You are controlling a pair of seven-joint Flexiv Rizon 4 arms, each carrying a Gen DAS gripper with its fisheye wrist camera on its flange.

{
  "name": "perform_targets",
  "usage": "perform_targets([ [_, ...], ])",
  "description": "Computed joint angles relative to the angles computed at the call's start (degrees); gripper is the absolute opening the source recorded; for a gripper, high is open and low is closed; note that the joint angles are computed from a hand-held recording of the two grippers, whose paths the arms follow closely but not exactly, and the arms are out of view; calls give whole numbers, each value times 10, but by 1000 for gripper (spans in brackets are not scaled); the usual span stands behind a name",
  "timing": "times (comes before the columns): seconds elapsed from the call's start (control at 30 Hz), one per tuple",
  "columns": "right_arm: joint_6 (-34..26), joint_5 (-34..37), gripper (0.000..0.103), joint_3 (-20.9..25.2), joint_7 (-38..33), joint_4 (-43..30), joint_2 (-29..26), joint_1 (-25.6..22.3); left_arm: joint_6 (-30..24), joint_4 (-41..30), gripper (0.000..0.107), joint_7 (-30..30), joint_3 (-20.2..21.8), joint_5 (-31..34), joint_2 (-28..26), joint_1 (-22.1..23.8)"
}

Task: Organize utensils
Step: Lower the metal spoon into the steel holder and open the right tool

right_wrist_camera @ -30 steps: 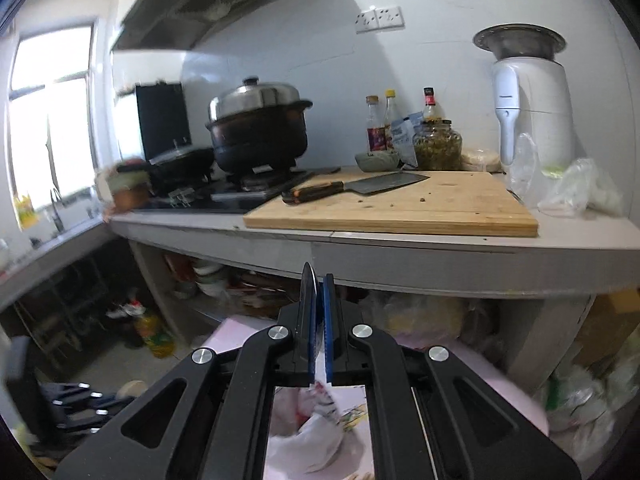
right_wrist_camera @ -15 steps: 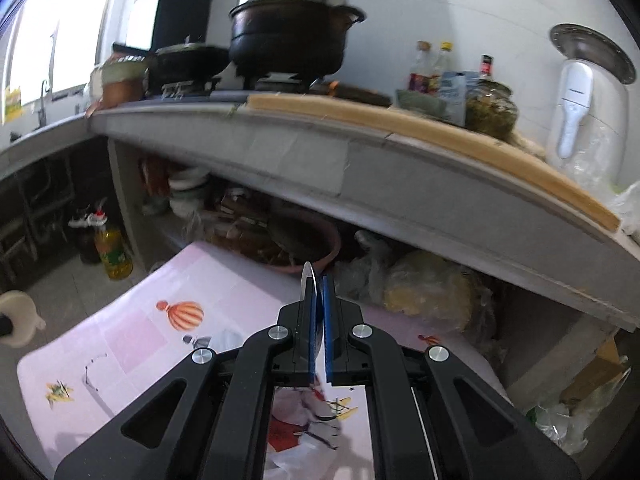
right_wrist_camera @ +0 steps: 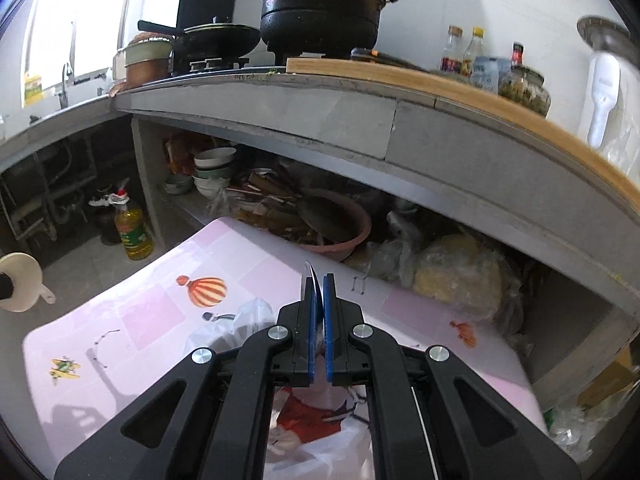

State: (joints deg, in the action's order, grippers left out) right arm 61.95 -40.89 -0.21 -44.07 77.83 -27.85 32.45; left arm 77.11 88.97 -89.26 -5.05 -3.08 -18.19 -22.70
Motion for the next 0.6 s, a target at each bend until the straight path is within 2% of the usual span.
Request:
perform_targets([
  [0.17,17,23,5,21,-35,22,12,-8,0,1,4,-4,3,5,2,-2],
  [0.43,-18,36,6,31,-85,23,9,0,-1,2,4,-11,6,14,6,-5],
  [0.6,-24,54,6,35,-88,25,10,-1,-2,4,4,-17,7,21,8,-6],
])
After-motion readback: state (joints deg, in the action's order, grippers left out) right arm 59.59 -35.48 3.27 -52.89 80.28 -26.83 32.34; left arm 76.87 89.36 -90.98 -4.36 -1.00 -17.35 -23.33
